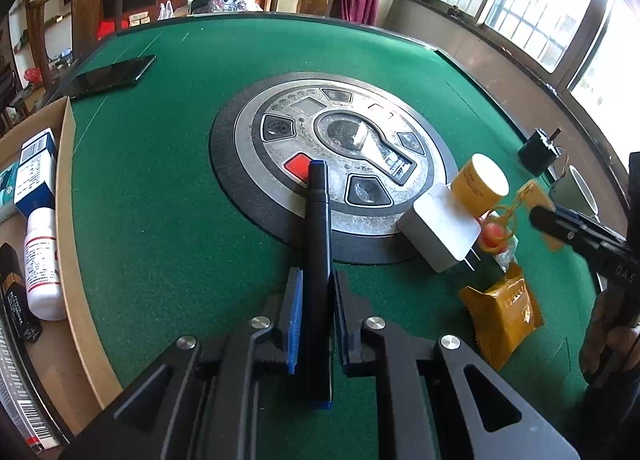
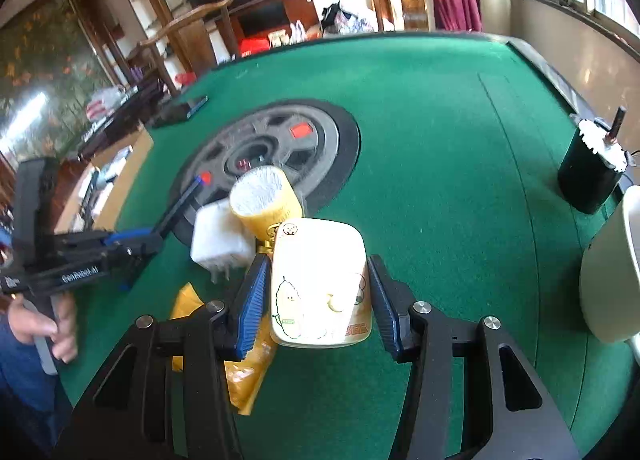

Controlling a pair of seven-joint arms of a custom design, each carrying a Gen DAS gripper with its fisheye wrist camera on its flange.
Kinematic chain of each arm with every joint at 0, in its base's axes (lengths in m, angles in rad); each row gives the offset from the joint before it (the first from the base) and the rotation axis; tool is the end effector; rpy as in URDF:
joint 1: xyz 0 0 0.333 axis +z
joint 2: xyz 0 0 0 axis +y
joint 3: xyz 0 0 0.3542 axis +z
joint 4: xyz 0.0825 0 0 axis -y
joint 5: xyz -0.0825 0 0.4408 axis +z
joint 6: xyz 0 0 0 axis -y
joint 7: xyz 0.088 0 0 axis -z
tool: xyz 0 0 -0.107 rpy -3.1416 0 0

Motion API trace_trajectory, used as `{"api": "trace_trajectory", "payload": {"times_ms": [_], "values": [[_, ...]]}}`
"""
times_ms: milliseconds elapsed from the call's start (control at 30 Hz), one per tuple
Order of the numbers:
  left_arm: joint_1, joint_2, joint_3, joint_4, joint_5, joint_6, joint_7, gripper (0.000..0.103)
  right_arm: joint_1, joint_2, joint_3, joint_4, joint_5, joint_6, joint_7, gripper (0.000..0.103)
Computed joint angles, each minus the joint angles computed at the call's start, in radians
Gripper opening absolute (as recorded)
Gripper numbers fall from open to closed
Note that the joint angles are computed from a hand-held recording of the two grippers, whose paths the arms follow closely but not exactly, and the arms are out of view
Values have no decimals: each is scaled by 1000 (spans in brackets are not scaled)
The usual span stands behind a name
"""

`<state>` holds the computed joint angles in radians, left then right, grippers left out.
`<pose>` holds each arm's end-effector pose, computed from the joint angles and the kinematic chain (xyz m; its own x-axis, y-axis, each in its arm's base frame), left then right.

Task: Organize objects
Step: 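Grasp the black pen on the dial with the left tool while the right tool approaches the yellow soap box, then grasp the pale yellow soap box with the right tool while the left tool holds the pen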

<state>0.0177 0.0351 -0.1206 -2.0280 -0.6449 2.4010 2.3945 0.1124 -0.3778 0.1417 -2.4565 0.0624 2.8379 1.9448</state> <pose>0.6377 -0.0696 0.4781 -0.5345 -0.8171 0.2161 -0.7686 0.3634 -0.5265 0.4926 0.1301 0.5314 -0.0623 -0.9655 -0.2529 -0.7394 0.2149 -0.6381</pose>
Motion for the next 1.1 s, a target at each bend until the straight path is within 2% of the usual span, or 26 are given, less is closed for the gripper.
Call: {"api": "trace_trajectory", "payload": {"times_ms": [300,367,533,600,633,733,800,867,900,967,1100], "values": [[1,-14,4,-3,-50,-13,38,13,-72,-38,72,-32,-34,162,118,48],[0,-17,6,-3,-60,-12,43,13,-104,-44,107,-37,-44,200,147,48],[-3,-18,8,0,-58,-8,47,13,-102,-32,131,-29,-20,249,142,45],[-4,-15,9,1,-49,-9,39,13,-89,-23,130,-21,-12,253,131,40],[-4,-12,9,3,-43,-11,36,13,-66,-14,117,-13,-3,248,115,40],[-3,-7,6,3,-27,-10,25,13,-75,-1,134,5,-14,214,110,40],[-3,-2,4,7,-20,-12,21,13,-105,1,158,9,-41,193,135,40],[-2,3,3,8,-11,-13,16,13,-52,8,107,9,-22,182,108,40],[-1,4,2,9,-8,-16,15,14,-49,8,106,10,1,168,89,40],[-1,7,0,9,1,-15,9,14,-109,5,153,22,-77,121,162,41],[1,5,-2,5,0,-11,12,14,-46,30,102,48,-97,35,127,44]]}}
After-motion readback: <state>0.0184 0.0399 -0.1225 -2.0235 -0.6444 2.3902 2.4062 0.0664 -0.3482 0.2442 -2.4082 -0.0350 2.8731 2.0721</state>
